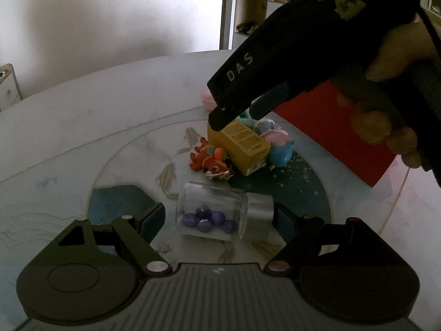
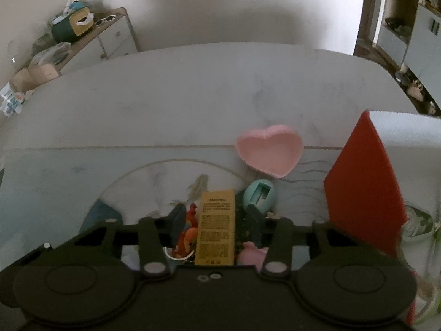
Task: Organize rigid objects
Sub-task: 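Grasp the glass jar of blue beads with left tool while right tool grasps yellow box, then carry the bead jar and yellow box with both tools into the red box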
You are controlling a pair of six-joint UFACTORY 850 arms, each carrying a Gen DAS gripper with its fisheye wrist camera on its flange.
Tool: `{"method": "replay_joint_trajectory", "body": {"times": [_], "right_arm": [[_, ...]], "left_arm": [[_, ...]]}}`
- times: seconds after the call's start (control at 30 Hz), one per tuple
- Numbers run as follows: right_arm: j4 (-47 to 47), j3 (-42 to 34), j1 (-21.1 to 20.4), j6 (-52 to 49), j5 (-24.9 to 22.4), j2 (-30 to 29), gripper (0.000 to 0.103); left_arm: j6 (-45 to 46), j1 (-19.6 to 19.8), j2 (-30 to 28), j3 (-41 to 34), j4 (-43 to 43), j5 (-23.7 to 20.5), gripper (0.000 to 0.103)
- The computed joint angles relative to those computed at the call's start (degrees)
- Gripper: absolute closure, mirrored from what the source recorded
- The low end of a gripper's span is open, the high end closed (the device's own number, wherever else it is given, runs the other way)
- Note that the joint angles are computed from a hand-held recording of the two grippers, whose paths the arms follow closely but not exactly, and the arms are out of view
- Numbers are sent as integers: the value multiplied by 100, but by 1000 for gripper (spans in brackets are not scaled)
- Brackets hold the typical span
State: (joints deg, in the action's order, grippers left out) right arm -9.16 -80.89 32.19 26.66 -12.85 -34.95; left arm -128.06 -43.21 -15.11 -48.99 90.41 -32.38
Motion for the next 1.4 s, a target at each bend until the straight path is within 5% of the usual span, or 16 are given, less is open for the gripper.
{"method": "replay_joint_trajectory", "body": {"times": [0.13, 0.3, 0.7, 1.0, 1.1, 1.4], "right_arm": [[-78, -86, 13, 78, -125, -96, 66], [-178, -88, 26, 186, -173, -138, 70], [-486, 369, 20, 577, 200, 269, 74], [753, 977, -25, -461, 678, 883, 75], [1848, 1098, -68, -1529, 680, 1068, 75], [2636, 1506, -144, -2361, 554, 1703, 75]], "left_arm": [[-152, 16, -1, 29, 192, -3, 20], [-205, 14, 0, 32, 335, 19, 34], [143, -46, -27, -41, -23, -120, 35], [104, -131, 183, -27, -78, -216, 35], [144, -170, 275, -38, -132, -253, 35], [383, -297, 613, -140, -435, -369, 35]]}}
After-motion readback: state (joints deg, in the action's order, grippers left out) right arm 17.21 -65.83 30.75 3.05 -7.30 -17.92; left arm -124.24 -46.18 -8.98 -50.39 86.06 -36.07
